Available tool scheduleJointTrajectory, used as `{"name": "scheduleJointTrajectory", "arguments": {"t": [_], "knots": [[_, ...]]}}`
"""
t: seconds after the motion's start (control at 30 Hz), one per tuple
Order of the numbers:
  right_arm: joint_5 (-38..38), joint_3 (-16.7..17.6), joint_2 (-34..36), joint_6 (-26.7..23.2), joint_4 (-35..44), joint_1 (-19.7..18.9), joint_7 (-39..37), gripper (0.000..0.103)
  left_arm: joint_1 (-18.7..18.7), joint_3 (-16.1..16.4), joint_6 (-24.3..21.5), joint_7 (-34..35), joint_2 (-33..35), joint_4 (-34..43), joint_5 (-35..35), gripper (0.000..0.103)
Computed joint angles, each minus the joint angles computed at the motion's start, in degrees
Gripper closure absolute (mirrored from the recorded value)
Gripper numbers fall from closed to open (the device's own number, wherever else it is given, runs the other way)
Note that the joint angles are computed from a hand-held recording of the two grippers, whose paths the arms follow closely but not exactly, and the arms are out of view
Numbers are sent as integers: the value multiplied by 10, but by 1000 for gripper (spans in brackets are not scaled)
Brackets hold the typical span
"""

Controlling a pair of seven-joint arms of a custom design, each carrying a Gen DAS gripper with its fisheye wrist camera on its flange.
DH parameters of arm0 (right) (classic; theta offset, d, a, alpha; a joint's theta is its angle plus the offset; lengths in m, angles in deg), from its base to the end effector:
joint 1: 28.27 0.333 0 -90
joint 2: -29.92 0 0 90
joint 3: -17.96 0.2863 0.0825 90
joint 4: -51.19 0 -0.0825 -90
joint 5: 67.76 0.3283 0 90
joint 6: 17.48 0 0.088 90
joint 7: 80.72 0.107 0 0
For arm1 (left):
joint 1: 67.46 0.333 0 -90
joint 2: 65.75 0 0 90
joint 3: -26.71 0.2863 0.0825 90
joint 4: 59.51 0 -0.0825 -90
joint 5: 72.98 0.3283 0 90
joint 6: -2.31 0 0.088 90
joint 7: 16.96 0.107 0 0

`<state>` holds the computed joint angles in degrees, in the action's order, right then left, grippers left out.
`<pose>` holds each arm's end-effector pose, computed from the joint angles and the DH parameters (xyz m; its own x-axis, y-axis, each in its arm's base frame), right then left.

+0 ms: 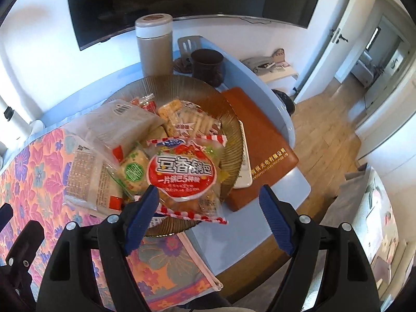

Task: Organize snacks

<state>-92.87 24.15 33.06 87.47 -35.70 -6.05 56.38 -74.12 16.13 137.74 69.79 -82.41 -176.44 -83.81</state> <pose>0.4911 0.2247 0.6235 -0.2909 -0.9500 0.1138 -0.8600 0.2075 -0.4663 0.4446 -0.1522 0.6143 -0.2070 -0.9644 0.1646 -0.8262 0.0822 -0.5574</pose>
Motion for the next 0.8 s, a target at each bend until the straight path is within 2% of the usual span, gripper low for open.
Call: {"name": "scheduleJointTrajectory", "arguments": {"t": [0.4,0.57,0.67,0.8], "knots": [[0,4,-1,-2,-1,7,-3,24,12,5,1,-20,-18,-22,3,4],[5,7,5,6,3,11,-10,24,30,3,29,-53,-41,-52,19,4],[27,9,7,31,0,14,-26,24,44,7,46,-73,-59,-76,25,4],[76,18,6,94,-17,21,-73,23,92,2,53,-126,-86,-119,78,3]]}}
